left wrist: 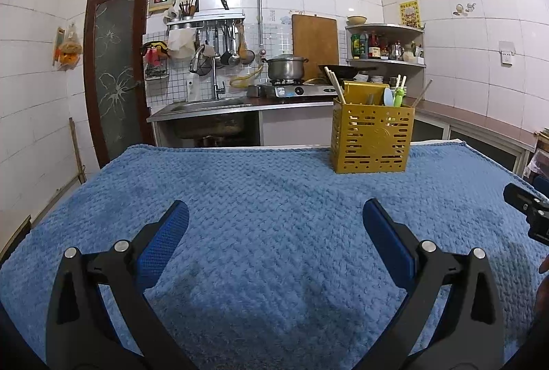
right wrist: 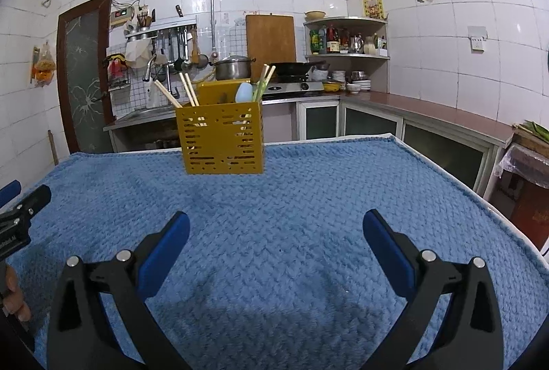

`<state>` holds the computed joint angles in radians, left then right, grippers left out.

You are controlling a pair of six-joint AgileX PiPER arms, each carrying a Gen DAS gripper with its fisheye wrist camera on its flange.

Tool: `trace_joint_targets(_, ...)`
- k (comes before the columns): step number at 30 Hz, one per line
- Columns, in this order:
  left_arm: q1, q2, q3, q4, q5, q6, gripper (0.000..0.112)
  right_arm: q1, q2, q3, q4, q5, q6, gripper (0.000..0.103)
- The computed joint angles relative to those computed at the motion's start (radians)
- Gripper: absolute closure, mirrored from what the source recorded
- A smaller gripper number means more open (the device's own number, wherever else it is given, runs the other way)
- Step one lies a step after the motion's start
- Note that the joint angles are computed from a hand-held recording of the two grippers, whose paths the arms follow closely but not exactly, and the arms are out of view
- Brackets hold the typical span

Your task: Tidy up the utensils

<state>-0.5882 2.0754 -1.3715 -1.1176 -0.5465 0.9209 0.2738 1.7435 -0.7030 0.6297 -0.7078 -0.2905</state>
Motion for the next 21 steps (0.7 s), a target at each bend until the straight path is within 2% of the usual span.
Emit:
trace_joint_targets(9,-0.008,-0.003,0.013,0.044,-0.014,-0.013,0.014,-0.009,-0.003,0.0,-0.016,0.011,0.014,0.004)
trace_joint_targets(21,-0.005,-0.002,0.005,0.049,0.007,-0.018,0.014,-0.005,-0.003,0.003,-0.017,0.003,0.012,0.004)
